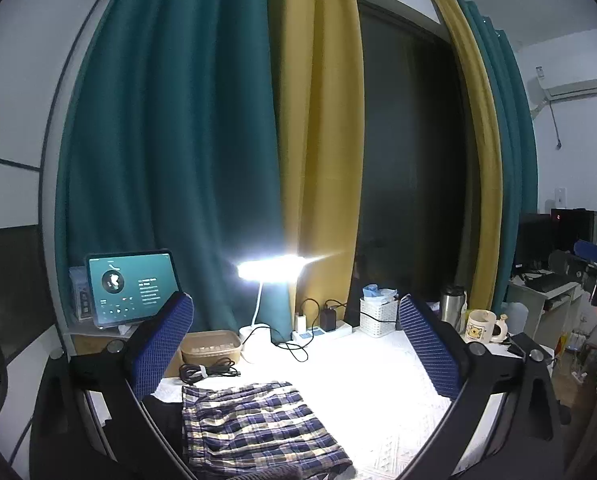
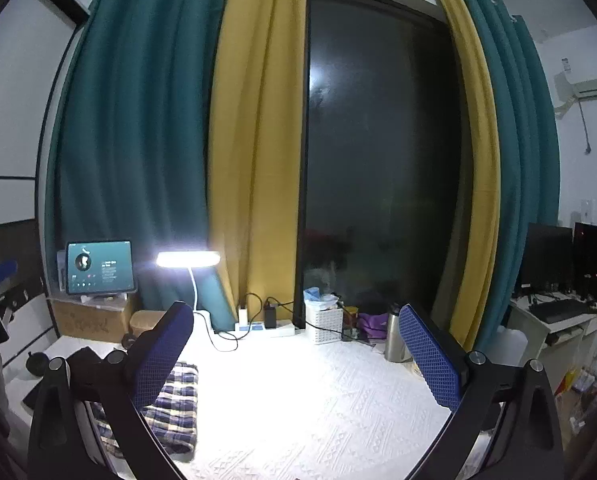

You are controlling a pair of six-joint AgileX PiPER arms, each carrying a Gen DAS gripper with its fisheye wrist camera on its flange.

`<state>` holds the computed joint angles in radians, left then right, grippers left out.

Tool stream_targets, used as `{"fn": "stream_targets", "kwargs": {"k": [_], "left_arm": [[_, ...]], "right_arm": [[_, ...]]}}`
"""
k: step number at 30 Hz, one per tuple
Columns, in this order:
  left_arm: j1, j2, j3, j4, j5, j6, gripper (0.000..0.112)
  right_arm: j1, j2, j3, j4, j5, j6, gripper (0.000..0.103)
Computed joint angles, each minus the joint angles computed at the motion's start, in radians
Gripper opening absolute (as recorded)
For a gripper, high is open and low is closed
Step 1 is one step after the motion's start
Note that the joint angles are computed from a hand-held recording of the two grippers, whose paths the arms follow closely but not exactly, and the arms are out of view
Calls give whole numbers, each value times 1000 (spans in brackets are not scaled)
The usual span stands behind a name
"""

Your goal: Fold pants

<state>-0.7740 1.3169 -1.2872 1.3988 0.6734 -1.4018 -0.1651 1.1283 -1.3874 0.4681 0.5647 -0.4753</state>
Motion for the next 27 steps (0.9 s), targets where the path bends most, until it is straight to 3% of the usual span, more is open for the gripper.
{"fn": "stream_targets", "kwargs": {"k": [27], "left_arm": [[10, 37, -19, -63, -10, 56, 102]], "right_arm": [[-47, 23, 29, 56, 14, -46, 103]]}}
